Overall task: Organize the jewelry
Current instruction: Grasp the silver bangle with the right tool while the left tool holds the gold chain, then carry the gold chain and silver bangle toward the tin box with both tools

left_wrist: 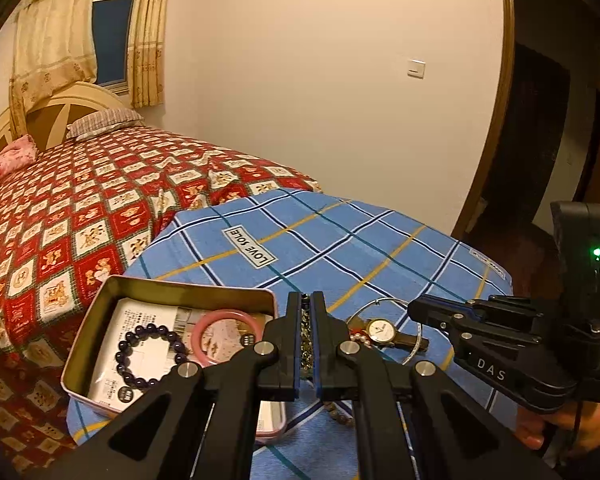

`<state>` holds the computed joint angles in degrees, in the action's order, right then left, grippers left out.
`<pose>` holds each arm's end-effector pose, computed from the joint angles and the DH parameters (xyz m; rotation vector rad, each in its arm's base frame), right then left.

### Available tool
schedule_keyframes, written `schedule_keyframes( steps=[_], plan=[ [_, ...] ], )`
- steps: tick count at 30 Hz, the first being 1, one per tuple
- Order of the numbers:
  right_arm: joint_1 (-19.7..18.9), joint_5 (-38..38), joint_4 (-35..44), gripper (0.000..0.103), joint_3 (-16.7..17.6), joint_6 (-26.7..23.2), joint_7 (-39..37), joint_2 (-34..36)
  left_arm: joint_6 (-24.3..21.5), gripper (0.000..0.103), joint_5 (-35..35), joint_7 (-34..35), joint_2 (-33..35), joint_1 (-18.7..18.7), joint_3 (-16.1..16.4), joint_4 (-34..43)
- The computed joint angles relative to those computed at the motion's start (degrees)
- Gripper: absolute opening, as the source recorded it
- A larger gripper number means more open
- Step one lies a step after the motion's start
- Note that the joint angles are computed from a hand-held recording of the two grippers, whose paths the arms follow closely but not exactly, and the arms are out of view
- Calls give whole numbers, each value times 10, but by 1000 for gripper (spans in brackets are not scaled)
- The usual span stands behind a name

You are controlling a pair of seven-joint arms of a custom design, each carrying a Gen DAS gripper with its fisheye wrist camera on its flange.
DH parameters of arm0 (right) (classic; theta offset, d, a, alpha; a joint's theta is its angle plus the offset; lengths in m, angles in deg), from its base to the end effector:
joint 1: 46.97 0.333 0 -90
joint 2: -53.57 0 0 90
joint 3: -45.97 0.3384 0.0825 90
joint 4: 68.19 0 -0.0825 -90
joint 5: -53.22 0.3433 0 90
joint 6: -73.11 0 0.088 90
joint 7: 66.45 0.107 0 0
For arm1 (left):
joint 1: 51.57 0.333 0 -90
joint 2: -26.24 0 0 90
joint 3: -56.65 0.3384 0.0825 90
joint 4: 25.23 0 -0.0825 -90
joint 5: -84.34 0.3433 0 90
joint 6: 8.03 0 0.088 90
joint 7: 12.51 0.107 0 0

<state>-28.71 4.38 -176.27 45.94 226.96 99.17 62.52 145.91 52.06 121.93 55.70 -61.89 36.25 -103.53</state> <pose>0.5691 0.2127 0.5293 -1.3963 1.9843 -0.7451 0.6618 -0.2914 0.5590 -0.9855 2.3760 -1.3209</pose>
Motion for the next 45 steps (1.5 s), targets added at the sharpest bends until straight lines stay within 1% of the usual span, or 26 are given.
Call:
schedule_keyframes(
  steps=[5,6,12,15,17,19,20,21,22,23,24,28,30,34,35,36,37,40,41,42,45],
  plan=[
    [1,13,22,5,0,6,-18,15,4,3,7,-13,3,2,8,9],
    [1,16,27,2,-1,9,-23,19,5,3,9,-16,4,2,9,11],
    [10,33,68,1,-3,2,-63,41,1,3,22,-41,15,7,19,35],
    [12,47,79,2,-5,2,-83,51,2,3,22,-48,17,13,17,39],
    [12,69,85,2,-2,-17,-115,59,3,3,19,-47,15,18,14,37],
    [11,87,68,8,-2,-14,-126,55,4,3,16,-43,14,21,11,33],
    [9,99,61,18,0,-13,-132,54,2,3,16,-43,15,21,10,32],
    [9,104,54,36,-1,-9,-134,52,0,3,16,-44,15,21,10,32],
    [9,108,43,47,-1,-2,-136,49,-1,3,17,-45,16,20,11,32],
    [10,109,37,65,-1,-1,-136,49,-4,3,19,-46,18,19,11,33],
    [11,112,35,67,-1,-3,-140,51,-7,3,19,-46,19,18,11,34],
    [8,145,53,67,2,-33,-172,71,-11,3,16,-37,18,20,6,32],
    [2,164,64,70,1,-36,-185,84,-12,3,15,-35,19,19,7,32],
    [-2,194,89,71,3,-61,-228,106,-20,3,17,-42,23,17,11,38],
    [-4,204,94,76,5,-65,-243,110,-25,3,17,-44,26,17,11,42],
    [1,199,97,80,1,-69,-246,113,-29,3,18,-46,27,17,11,44],
    [3,200,102,81,0,-76,-252,115,-32,3,18,-47,28,16,11,45],
    [10,193,103,80,-5,-81,-260,116,-35,3,16,-44,29,18,10,46],
    [12,189,102,74,-7,-81,-258,116,-35,3,16,-42,29,19,9,47],
    [14,184,101,70,-9,-82,-257,115,-36,3,15,-42,30,19,9,49],
    [13,190,105,70,-6,-88,-272,115,-35,3,11,-37,29,20,7,49]
  ],
)
